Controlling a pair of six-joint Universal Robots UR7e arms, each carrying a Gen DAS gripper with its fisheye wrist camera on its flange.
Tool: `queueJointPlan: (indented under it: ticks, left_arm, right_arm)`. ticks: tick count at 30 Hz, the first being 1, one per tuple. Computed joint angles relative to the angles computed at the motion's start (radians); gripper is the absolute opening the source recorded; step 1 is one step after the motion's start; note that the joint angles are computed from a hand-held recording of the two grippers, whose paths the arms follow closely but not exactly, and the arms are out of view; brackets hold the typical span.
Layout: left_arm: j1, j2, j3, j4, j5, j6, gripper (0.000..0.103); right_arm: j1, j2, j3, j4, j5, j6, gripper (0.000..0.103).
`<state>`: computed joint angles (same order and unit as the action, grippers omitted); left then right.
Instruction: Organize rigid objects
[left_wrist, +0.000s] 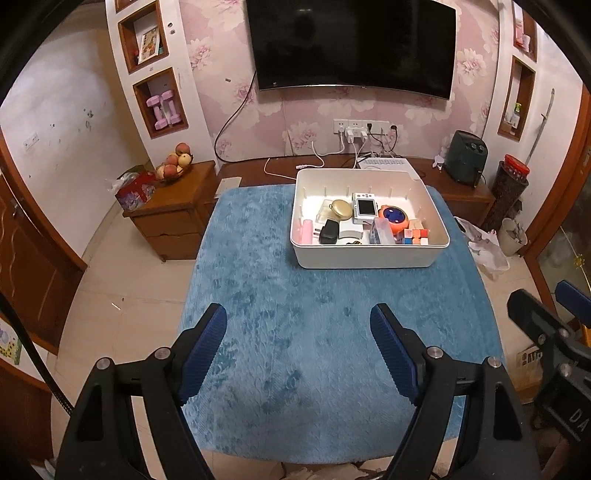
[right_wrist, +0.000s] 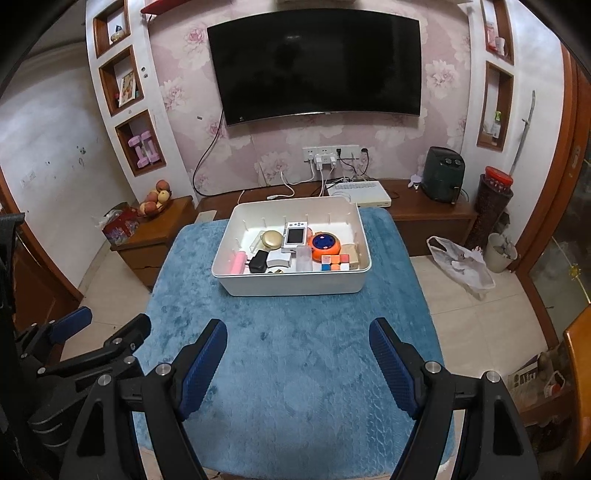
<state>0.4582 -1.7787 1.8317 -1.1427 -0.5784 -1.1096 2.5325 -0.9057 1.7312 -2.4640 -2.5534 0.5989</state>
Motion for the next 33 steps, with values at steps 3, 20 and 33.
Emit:
queueJointPlan:
  ticks: [3, 20, 33]
  left_arm:
    - [-0.006, -0.008, 0.004, 0.001, -0.002, -0.003, 0.083]
    - [-0.029, -0.019, 0.02, 0.004, -0.006, -0.023, 0.083]
    - [-0.028, -0.025, 0.023, 0.007, -0.018, -0.028, 0.083]
  right_arm:
    - [0.0, -0.006, 0.006, -0.01, -0.005, 0.004, 0.08]
    - [0.003, -0.02, 0.024, -0.001, 0.002, 0.004, 0.08]
    - [0.007, -0.016, 0.026, 0.001, 0.0, 0.004, 0.08]
